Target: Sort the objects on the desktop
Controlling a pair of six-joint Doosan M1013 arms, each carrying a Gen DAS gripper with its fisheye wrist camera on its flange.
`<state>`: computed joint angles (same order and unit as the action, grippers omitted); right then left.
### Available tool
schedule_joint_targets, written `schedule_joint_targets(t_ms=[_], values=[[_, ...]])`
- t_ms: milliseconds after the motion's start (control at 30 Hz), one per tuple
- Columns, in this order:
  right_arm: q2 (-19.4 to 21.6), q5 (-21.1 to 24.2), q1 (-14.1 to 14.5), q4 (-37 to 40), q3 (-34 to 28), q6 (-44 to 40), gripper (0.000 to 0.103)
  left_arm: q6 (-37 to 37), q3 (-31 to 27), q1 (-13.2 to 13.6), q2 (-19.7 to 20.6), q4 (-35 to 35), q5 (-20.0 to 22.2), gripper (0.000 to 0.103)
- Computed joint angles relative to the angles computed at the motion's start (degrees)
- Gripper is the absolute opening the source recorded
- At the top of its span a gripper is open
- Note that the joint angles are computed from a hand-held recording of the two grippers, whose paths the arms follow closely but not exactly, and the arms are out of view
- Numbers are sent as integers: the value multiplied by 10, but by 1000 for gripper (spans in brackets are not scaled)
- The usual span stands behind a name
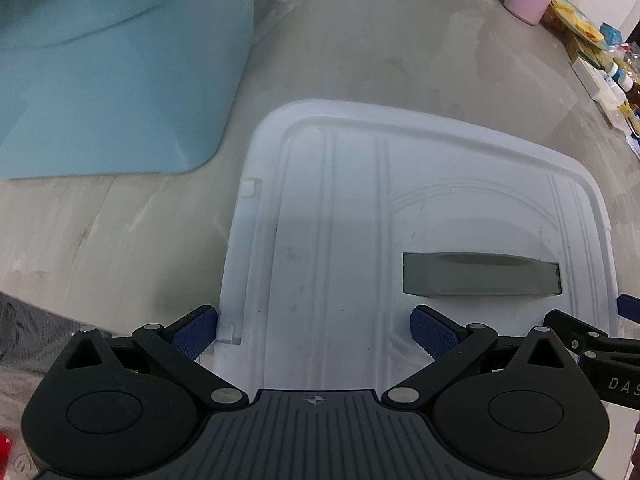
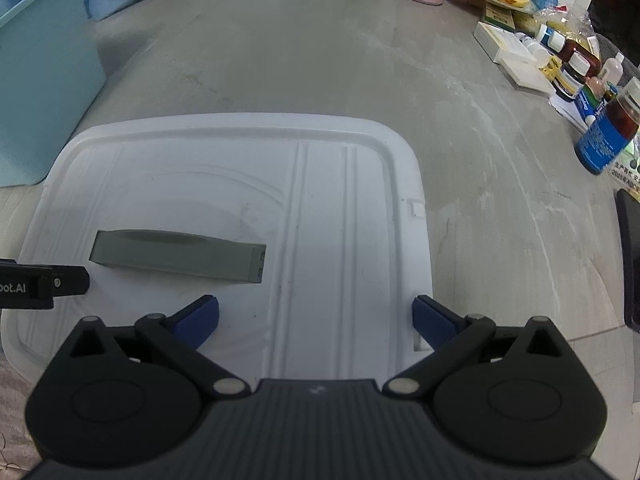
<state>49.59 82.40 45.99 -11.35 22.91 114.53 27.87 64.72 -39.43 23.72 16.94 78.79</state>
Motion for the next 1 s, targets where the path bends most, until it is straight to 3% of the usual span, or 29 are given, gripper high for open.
schedule_joint_targets(t_ms=[367, 700, 1000], values=[[-14, 9, 4, 7, 21, 13, 103, 15, 12, -5, -10, 7, 4, 103], [-35, 13, -12, 53, 47, 16, 102, 19, 2, -6, -5, 0, 7, 103], [-41, -8, -47, 183, 80, 24, 103, 13, 3, -9, -7, 0, 7, 103]])
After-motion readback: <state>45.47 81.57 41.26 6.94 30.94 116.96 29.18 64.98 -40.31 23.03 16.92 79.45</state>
